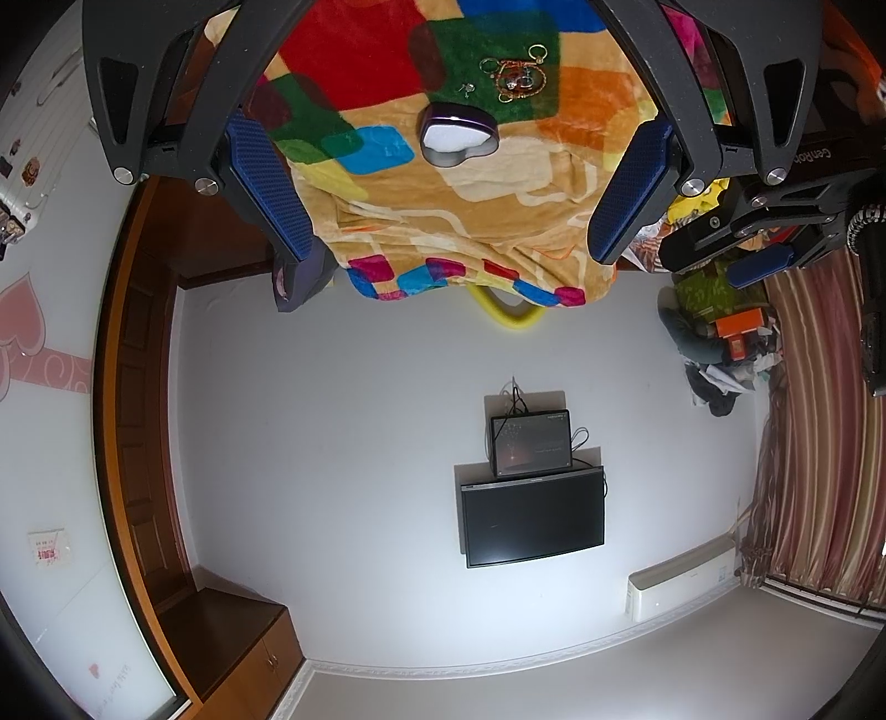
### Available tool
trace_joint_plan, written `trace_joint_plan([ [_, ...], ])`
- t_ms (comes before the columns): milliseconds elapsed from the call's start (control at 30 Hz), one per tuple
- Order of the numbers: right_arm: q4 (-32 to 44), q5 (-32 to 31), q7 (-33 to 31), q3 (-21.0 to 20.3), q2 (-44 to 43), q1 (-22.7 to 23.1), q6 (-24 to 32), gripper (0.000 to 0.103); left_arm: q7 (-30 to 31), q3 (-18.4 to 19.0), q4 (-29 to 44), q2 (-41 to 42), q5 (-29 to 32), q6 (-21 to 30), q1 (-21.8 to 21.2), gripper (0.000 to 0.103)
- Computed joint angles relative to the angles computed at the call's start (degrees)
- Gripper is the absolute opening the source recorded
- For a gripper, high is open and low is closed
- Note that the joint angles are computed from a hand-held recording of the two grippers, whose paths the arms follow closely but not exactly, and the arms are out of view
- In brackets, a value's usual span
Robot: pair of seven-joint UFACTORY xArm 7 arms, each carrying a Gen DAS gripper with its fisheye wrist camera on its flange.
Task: Organize jewelry
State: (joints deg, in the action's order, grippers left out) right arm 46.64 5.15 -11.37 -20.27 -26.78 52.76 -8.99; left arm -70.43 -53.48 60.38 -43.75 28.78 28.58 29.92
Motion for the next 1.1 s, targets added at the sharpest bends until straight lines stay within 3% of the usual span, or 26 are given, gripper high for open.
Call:
trace_joint_plan([
  [1100,-0.54,0.66,-0.46,-0.01,0.23,0.20,-0.13,0.099,-0.23,0.23,-0.46,-0.23,0.00,0.24,-0.60,0.103],
])
